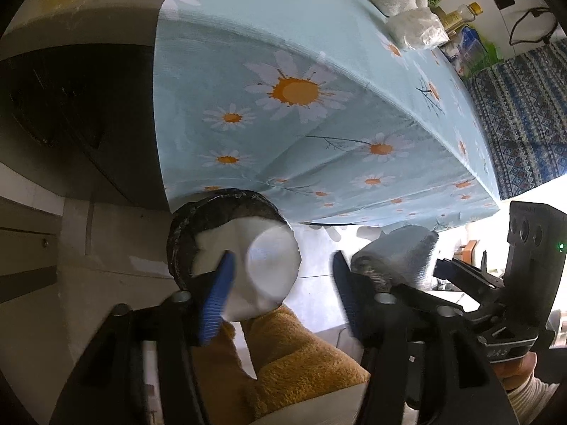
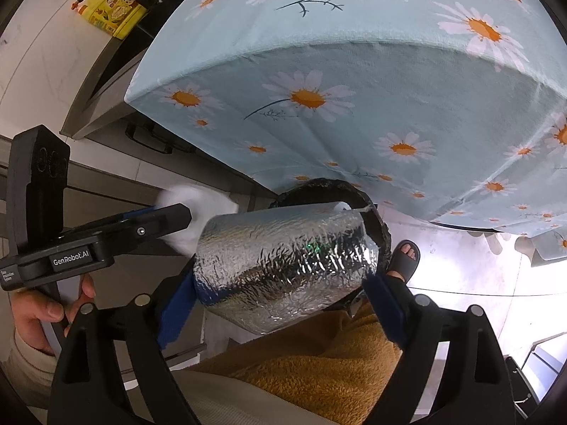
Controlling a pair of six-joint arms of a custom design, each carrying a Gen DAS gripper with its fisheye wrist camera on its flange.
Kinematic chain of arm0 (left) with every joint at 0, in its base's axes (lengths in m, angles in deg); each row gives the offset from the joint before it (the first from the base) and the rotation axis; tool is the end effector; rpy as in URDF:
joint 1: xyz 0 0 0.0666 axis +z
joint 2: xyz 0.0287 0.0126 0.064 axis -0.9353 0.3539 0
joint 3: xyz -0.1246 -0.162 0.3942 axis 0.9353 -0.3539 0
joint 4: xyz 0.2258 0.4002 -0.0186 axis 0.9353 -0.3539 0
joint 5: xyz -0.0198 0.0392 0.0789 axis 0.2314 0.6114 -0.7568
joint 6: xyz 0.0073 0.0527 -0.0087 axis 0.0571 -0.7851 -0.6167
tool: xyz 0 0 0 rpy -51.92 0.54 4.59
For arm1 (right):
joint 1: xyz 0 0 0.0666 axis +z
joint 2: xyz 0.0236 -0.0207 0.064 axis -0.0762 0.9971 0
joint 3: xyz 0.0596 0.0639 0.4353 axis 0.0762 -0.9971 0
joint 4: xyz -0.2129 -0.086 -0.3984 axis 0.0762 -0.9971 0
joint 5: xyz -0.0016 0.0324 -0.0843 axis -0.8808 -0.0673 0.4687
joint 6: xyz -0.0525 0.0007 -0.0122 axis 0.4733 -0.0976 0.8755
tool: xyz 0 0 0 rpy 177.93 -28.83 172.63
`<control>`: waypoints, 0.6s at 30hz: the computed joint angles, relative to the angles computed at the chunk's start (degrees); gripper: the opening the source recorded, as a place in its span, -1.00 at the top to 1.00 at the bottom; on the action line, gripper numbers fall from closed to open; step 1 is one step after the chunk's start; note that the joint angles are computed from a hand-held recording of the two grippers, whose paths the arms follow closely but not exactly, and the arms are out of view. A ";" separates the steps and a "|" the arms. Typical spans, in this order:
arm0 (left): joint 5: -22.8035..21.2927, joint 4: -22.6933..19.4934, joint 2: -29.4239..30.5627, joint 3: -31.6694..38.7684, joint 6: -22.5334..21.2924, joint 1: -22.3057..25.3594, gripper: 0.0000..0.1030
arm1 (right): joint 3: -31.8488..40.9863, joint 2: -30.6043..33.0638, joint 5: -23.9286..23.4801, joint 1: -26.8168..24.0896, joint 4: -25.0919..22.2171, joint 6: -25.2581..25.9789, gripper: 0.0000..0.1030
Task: Collect trash
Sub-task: 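Open the left gripper over the bin while the right gripper releases the foil roll, then raise both grippers back toward the items on the tablecloth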
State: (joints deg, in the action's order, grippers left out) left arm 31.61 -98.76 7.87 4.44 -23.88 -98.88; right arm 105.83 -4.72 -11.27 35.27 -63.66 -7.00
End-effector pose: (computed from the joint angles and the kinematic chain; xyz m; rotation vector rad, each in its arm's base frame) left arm 0.3321 -0.1977 0.4065 -0.4085 2.7804 -0.6890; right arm 0.4048 0.3498 0.4027 -0.6473 2.8647 0.6640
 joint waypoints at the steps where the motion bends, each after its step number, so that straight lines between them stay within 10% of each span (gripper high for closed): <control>1: 0.13 0.16 -0.05 -0.07 0.23 0.11 -0.24 | -0.02 -0.01 -0.02 -0.09 0.10 0.01 -0.79; 18: -1.76 -1.16 -1.31 1.22 -0.53 0.48 -0.24 | 0.16 -2.03 1.69 -0.68 1.69 -1.70 -0.80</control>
State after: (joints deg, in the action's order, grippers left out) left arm 29.85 -99.92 6.56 5.66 -24.41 -98.41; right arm 105.99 -6.74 -9.58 34.59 -61.98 -8.71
